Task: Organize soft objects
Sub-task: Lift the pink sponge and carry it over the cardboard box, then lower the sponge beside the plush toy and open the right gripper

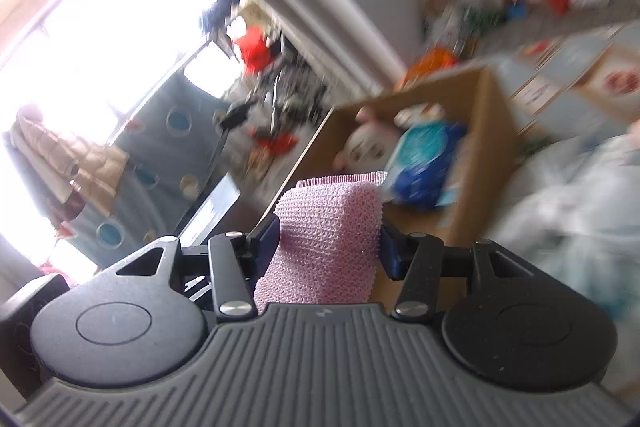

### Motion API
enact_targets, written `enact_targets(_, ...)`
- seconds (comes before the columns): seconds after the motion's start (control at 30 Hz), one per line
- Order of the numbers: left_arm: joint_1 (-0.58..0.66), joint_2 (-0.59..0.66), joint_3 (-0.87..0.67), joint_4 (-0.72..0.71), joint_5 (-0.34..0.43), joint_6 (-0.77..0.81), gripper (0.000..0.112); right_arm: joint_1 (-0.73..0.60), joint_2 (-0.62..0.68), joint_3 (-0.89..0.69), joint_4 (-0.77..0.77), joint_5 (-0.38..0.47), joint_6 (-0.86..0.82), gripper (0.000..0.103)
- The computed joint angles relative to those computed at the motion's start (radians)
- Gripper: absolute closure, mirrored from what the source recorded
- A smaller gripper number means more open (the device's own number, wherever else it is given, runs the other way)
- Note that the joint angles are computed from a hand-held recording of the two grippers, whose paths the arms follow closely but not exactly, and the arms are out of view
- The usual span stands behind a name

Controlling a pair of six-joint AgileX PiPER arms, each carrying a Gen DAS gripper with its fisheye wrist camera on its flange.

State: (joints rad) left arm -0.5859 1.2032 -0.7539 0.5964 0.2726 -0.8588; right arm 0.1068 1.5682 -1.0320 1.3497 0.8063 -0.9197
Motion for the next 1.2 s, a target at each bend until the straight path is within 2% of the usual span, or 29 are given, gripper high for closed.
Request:
enact_targets(0.13,0.191,0.053,-0.051,-0.335,0.030,0.400,0.026,0.138,0.186,-0.242,-0.145,-0.029,0.246,0.053)
enact_targets(0.2,0.268,0.088,-0.081,-0.419,0.055,0.531,0.025,0.194,0.285,-0.384,-0.228,-0.044,0.372,0.053)
enact_targets(0.27,0.317,0.136,-0.118,-0.347,0.091,0.503,0.022,0.225,0.390,-0.522,-0.293,-0.053,0.470,0.052)
enact_targets(0.37,0.326,0.190,-0.136,-0.067,0.100,0.269,0.018,0.271,0.561,-0.767,-0.497,-0.014,0.712,0.052)
enact_targets(0.4,0.334,0.199,-0.133,-0.023,0.095,0.228,0.018,0.281,0.605,-0.819,-0.551,-0.003,0.777,0.052)
enact_targets(0.47,0.369,0.195,-0.119,-0.055,0.071,0.256,0.018,0.268,0.668,-0.866,-0.581,0.032,0.814,0.052)
enact_targets(0.57,0.426,0.165,-0.091,-0.241,0.037,0.443,0.018,0.260,0.702,-0.873,-0.586,0.058,0.837,0.052)
enact_targets(0.77,0.568,0.061,-0.014,-0.727,-0.031,0.961,0.018,0.245,0.679,-0.817,-0.560,0.120,0.796,0.055)
enact_targets(0.87,0.616,-0.002,0.029,-0.890,-0.056,1.135,0.018,0.243,0.659,-0.788,-0.543,0.168,0.750,0.067)
enact_targets(0.93,0.646,-0.047,0.058,-0.904,-0.070,1.148,0.018,0.257,0.656,-0.793,-0.554,0.202,0.735,0.069)
enact_targets(1.03,0.679,-0.085,0.073,-0.862,-0.071,1.081,0.018,0.302,0.702,-0.872,-0.617,0.272,0.770,0.072)
enact_targets(1.1,0.701,-0.097,0.078,-0.877,-0.068,1.070,0.018,0.336,0.760,-0.967,-0.675,0.329,0.821,0.072)
enact_targets(1.2,0.739,-0.114,0.091,-0.966,-0.063,1.141,0.018,0.380,0.861,-1.120,-0.731,0.398,0.895,0.073)
